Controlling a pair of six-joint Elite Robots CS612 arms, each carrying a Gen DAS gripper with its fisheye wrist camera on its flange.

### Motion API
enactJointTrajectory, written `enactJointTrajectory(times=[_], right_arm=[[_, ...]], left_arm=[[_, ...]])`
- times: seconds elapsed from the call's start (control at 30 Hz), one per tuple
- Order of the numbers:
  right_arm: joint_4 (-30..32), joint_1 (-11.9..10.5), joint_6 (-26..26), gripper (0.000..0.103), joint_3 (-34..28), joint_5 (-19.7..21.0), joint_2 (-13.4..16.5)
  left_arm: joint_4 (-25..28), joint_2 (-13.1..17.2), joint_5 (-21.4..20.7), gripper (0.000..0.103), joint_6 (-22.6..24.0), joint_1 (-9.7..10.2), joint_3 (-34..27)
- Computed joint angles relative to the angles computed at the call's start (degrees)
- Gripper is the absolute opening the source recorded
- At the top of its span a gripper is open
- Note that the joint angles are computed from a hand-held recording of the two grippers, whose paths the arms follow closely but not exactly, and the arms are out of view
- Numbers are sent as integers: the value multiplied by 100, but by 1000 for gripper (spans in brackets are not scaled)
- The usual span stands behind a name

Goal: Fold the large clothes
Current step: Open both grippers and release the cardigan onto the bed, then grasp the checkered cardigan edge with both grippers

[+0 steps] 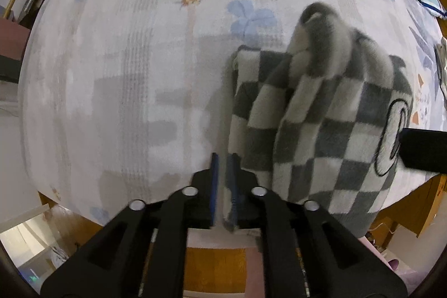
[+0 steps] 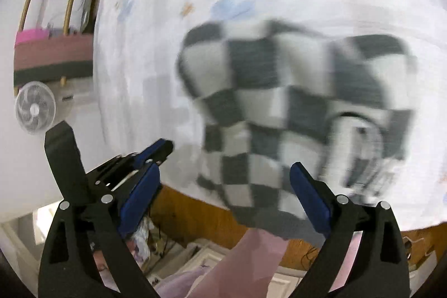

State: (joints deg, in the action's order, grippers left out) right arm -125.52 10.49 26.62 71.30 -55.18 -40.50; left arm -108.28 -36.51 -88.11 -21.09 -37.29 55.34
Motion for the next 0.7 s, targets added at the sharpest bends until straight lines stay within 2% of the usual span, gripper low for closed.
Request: enactJointTrajectory(times=[0.03,0.1,0.17,0.2,0.27,0.33,0.37,0.4,0.47,0.5,0.57,0.63,0.7], right_arm=[[-109,-48,28,91,201,-151,-126],[-376,-127,110,88,484,-824,-345],[-610,-174,121,67,681,-1272,-483],[-724,-190,141,62,758,-1419,-513],[-792,-254,118,33,806,-1598,-516],[-565,-288,-146,24,728,-1763,-429],[-478,-306,-260,22,692,-1811,-405],[-420,-303,-332,22,604,-1781,-325],[-448,-353,-401,22,546,-1463,-184],[-380,-333,-410,22,439,-1447,-65],[-313,-273,-336,20,216,-1743,186],[-149,-243,4,20,-87,-1919,491],[-84,-239,210,20,-279,-1928,642]], left_arm=[[1,17,63,17,-11,-22,-44],[-35,46,260,17,22,-83,-164],[-259,85,212,17,47,-114,-285],[-331,109,144,17,22,-119,-337],[-472,282,-140,17,-82,-106,-643],[-512,555,-550,17,-169,-85,-1068],[-422,727,-658,17,-193,-85,-1331],[-250,880,-586,17,-194,-101,-1579],[568,1440,-223,16,-225,-145,-2474],[794,1612,-179,15,-282,-139,-2734],[1357,2056,-252,13,-540,-79,-3369],[1303,2197,-196,11,-416,-52,-3469],[1402,2364,119,10,-30,-76,-3735]])
